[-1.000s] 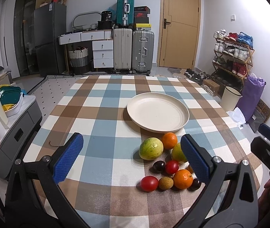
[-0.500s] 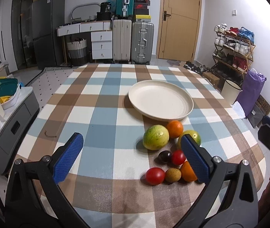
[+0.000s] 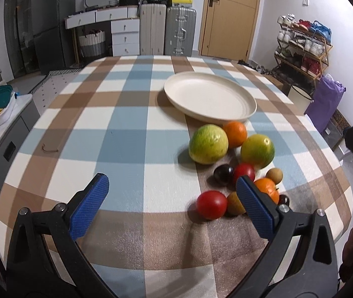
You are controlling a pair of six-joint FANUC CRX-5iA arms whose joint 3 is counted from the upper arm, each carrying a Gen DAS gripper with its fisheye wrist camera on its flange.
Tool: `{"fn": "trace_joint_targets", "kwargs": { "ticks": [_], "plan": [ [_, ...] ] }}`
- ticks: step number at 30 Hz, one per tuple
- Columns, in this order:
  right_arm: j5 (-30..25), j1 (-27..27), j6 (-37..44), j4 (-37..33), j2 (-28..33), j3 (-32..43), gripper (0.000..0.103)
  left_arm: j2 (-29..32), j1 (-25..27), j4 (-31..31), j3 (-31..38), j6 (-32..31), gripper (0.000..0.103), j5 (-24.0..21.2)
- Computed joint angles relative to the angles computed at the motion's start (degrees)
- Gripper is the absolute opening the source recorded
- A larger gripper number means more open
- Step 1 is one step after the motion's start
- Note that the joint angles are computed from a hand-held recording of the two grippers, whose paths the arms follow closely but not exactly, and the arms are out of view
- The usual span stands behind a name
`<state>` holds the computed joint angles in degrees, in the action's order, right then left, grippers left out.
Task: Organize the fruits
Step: 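Lower the left tool onto the red tomato and close its fingers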
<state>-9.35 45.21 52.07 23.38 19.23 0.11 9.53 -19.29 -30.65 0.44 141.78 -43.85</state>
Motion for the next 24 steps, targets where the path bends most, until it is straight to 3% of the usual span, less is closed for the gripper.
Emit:
{"fn": "trace_joint_targets", "kwargs": {
  "ticks": [11, 24],
  "plan": [
    [-3.6, 0.0, 7.4, -8.5, 2.1, 4.1, 0.103, 1.5, 4.1, 10.6, -3.0, -8.1, 0.101, 5.8],
    [-5.2, -0.2, 10.6, -12.1, 3.1, 6.2, 0.103, 0.8, 10.6, 40.6, -14.5, -34.6, 0.061, 20.5]
  ]
}}
